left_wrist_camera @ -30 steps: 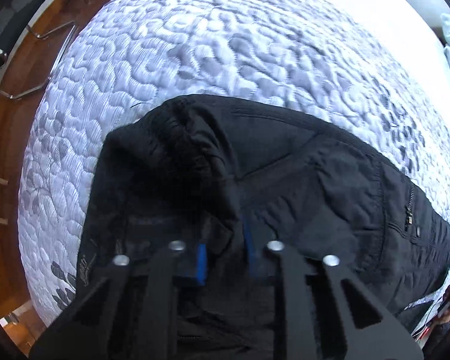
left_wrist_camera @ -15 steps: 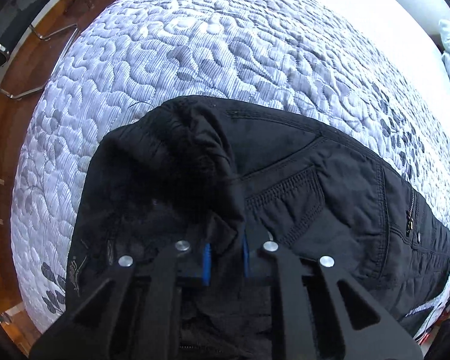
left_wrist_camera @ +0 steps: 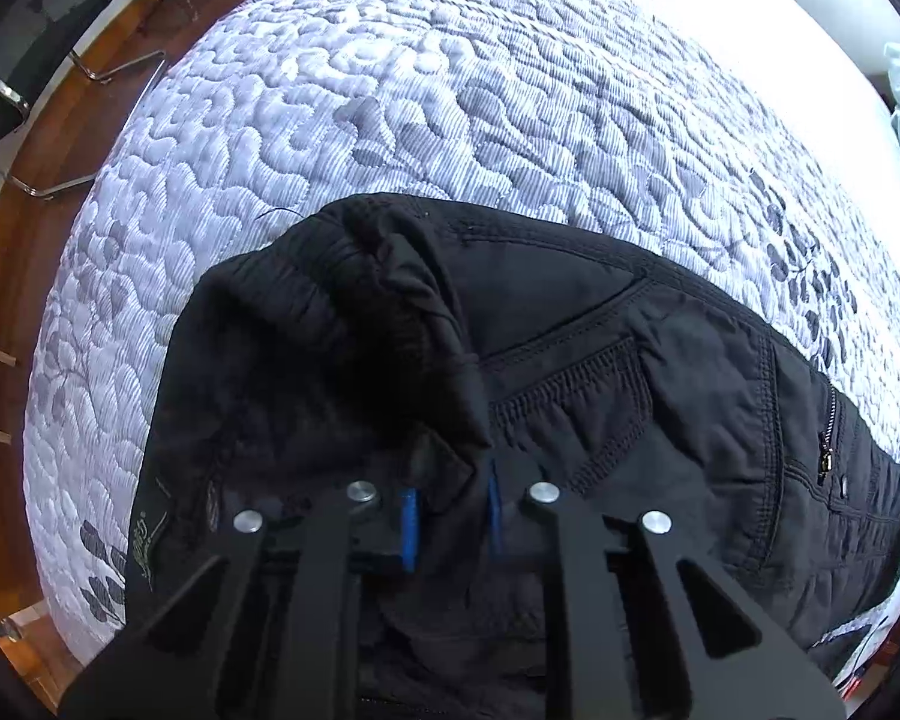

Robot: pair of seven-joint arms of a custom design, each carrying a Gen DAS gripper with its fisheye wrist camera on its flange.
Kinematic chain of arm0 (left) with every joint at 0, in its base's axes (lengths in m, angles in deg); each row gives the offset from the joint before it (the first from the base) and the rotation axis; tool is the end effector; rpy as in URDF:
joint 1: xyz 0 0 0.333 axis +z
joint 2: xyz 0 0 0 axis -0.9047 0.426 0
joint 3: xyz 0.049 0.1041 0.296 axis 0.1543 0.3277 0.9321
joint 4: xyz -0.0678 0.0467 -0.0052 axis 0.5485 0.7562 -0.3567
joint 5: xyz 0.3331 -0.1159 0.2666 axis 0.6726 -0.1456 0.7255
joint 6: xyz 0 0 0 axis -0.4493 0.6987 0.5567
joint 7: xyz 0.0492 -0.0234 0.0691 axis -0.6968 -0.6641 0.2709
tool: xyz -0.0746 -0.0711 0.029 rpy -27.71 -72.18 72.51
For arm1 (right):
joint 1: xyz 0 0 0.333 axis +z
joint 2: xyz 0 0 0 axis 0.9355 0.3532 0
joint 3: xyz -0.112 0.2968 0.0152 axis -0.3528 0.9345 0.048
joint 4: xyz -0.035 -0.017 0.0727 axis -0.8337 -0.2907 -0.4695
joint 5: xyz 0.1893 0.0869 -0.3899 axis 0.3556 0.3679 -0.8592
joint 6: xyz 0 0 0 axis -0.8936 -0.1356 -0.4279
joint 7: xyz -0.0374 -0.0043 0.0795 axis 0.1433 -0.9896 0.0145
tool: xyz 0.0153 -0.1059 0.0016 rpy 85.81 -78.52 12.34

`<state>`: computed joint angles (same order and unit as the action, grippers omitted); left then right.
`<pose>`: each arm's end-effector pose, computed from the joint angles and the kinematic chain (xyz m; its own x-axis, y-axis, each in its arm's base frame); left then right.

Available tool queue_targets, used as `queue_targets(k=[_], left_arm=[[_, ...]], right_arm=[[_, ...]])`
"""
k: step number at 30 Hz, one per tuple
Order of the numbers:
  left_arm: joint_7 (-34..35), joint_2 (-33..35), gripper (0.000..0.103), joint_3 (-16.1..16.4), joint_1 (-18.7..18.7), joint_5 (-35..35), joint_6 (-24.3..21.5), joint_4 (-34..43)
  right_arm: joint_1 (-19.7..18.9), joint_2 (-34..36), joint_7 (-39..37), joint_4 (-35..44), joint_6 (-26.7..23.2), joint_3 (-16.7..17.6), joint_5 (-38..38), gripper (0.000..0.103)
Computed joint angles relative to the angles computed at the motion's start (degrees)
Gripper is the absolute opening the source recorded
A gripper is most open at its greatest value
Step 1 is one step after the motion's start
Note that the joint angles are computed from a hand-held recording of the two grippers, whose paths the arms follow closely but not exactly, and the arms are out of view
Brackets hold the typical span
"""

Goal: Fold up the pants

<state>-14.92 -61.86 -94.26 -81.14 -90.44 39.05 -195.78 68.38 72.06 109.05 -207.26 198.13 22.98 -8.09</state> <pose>0.3375 -0.1982 0.4358 0.5787 -0.8137 0.0547 -0.8054 -0.5807 -0.1188 0.5390 -0.0575 0.4913 0.1849 -0.9823 0.0287 -0.9480 -0.1860 -0.2581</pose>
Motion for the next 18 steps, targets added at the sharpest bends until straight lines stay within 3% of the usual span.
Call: queue_targets(k=[6, 10, 14, 18], left_arm=[[-2.6, -4.3, 0.011, -2.0, -1.4, 1.3, 0.7, -1.7], [-6.0, -11.7, 0.011, -4.0, -3.5, 2.3, 1.6, -4.0], [-8.2, -17.0, 0.011, -5.7, -5.9, 3.4, 1.4, -4.7], [-12.9, -23.1, 0.011, -8.5, -8.6, 4.2, 1.6, -5.8]], right_arm=[[1.8, -8.0, -6.2, -3.1, 2.3, -1.5, 5.9, 0.009], [4.3, -17.0, -13.4, -6.3, 2.0, -3.9, 11.6, 0.008], [6.0, -27.7, -19.2, -10.3, -0.9, -5.9, 15.1, 0.007], [4.9, -38.0, -22.1, -14.9, -4.5, -7.2, 15.6, 0.006]])
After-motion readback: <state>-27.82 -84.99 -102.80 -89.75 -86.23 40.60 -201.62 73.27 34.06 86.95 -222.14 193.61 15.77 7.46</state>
